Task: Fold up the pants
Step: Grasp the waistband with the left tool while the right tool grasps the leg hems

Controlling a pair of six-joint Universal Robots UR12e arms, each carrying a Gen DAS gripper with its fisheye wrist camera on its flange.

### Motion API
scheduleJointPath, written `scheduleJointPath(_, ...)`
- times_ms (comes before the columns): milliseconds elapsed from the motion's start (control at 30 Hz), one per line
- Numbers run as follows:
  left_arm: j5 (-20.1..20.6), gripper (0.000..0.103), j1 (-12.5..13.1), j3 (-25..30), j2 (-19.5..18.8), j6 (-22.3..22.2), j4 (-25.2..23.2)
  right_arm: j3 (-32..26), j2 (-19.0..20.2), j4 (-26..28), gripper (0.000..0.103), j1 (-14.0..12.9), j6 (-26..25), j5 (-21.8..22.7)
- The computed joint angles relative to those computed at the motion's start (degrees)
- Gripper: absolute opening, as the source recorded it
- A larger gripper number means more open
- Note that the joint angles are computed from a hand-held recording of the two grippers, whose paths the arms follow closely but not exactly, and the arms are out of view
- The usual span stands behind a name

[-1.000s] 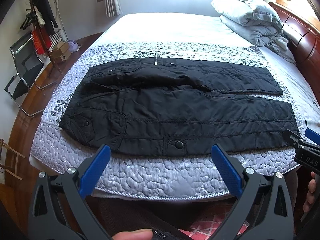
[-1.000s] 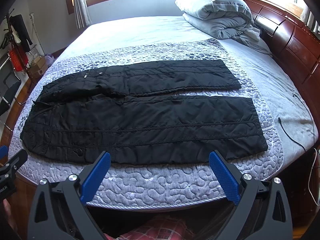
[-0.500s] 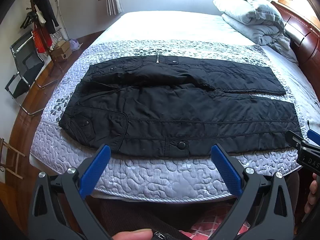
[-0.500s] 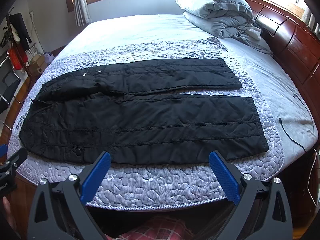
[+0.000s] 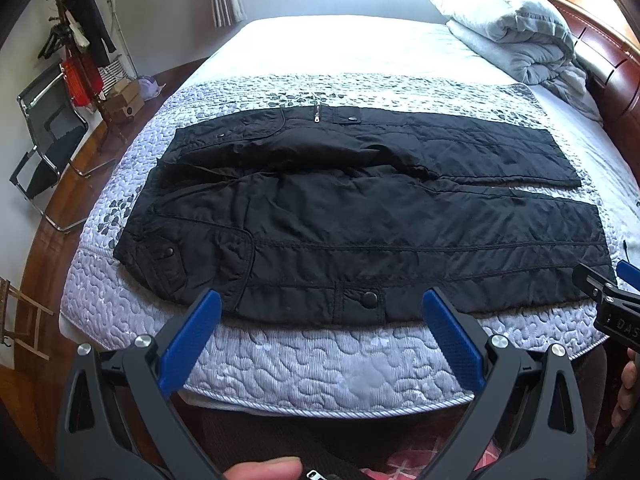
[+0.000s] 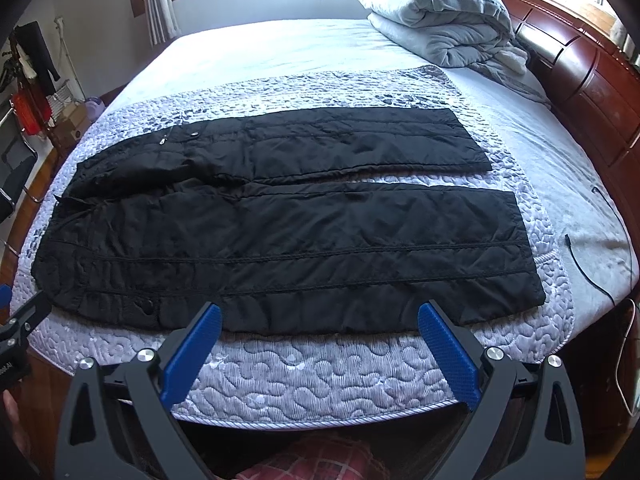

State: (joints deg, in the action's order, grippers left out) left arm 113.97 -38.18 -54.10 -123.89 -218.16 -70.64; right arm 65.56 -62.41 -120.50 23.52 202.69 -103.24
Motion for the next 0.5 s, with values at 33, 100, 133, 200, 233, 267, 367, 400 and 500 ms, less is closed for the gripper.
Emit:
scheduleJointPath(33, -0.40, 0.100, 0.22, -0.11, -0.14, 0.23, 0.72, -0.18, 0.24, -0.04, 0.099, -0.18, -0.21, 0.14)
scheduleJointPath(100, -2.52, 0.100, 0.82, -0.68, -0.13, 1.12, 2.63, -0.05, 0.48, -1.26, 0.099, -0.70, -0.91, 0.52)
scheduleJointPath(133, -5.10, 0.100, 1.52, -0.91, -0.14, 1.67, 3.23, -0.03, 0.63, -1.88, 0.099, -1.01, -1.37, 0.48)
scheduleJointPath(200, -9.55, 0.100, 3.22, -0.91, -0.32, 1.60, 2.90, -0.53, 1.12, -2.65, 0.099, -1.99, -2.72, 0.72)
scheduleJointPath(233, -9.86, 0.100, 3.93, -0.40, -0.63, 2.07, 2.16, -0.89, 1.44, -3.45, 0.099, -2.83, -3.99, 0.93)
scheduleJointPath(267, -9.79, 0.100, 4.58, -0.17, -0.82, 2.88, 2.02, -1.38, 1.78, -3.96, 0.099, -3.74, -4.93, 1.20)
scheduleJointPath(367, -10.35, 0.100, 7.61, 1.69, -1.97, 5.89, 0.69, -4.37, 3.47, -3.63, 0.099, -7.38, -6.07, 2.54)
scheduleJointPath(400, -12.33, 0.100, 9.24, 1.59, -2.18, 7.20, 2.20, -5.56, 4.22, -3.55, 0.099, -8.55, -6.14, 2.79)
scheduleJointPath(500, -21.82, 0.100, 14.69, 2.37, -3.33, 7.88, 2.86, -11.06, 7.90, -1.30, 0.099, -12.00, -8.30, 2.49)
